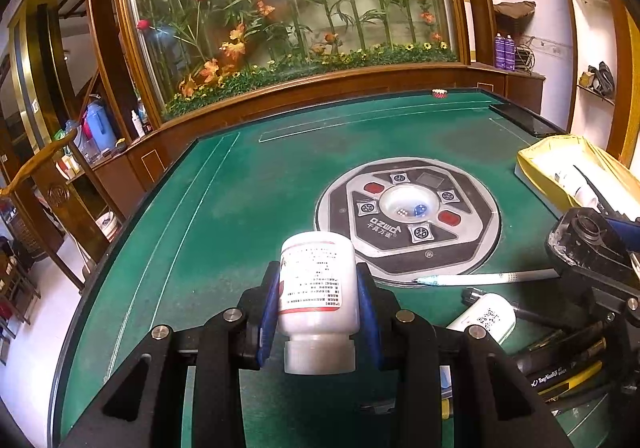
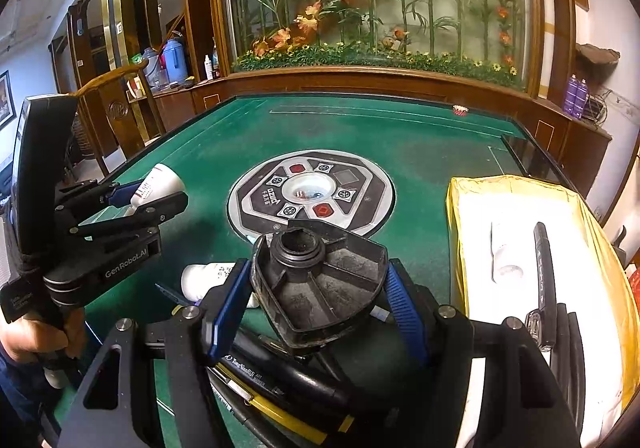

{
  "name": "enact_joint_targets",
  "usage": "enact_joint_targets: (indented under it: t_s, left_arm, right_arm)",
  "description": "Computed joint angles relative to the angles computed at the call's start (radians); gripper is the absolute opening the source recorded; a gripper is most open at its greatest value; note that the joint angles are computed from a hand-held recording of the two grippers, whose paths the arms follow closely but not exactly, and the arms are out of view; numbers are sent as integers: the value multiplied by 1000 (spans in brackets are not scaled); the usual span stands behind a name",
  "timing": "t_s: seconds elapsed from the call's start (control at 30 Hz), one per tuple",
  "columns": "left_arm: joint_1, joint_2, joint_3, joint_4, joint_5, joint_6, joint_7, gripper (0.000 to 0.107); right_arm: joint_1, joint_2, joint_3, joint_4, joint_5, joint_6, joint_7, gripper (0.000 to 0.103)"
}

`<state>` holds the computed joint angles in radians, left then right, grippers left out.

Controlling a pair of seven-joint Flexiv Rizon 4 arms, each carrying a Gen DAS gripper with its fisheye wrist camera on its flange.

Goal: Organize rigid objects
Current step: 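Hold the white bottle and black part lifted above the felt with both tools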

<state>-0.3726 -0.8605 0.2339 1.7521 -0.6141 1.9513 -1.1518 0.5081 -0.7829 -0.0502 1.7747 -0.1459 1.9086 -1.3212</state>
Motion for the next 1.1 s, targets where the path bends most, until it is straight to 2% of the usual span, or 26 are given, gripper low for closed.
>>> enact_joint_targets:
  t_s: [0.37, 0.8, 1.1]
  left_arm:
    - [-3, -2, 3, -1, -2, 2, 0, 38]
    - [31, 5, -39, 9, 34, 37, 5, 38]
    - [16, -5, -30, 5, 12, 37, 31, 38]
  right_arm:
    - [6, -2, -9, 0, 9, 6, -4, 66]
    - [98, -4, -116, 8, 82, 11, -33, 66]
    - [178, -9, -209, 12, 142, -1, -44, 66]
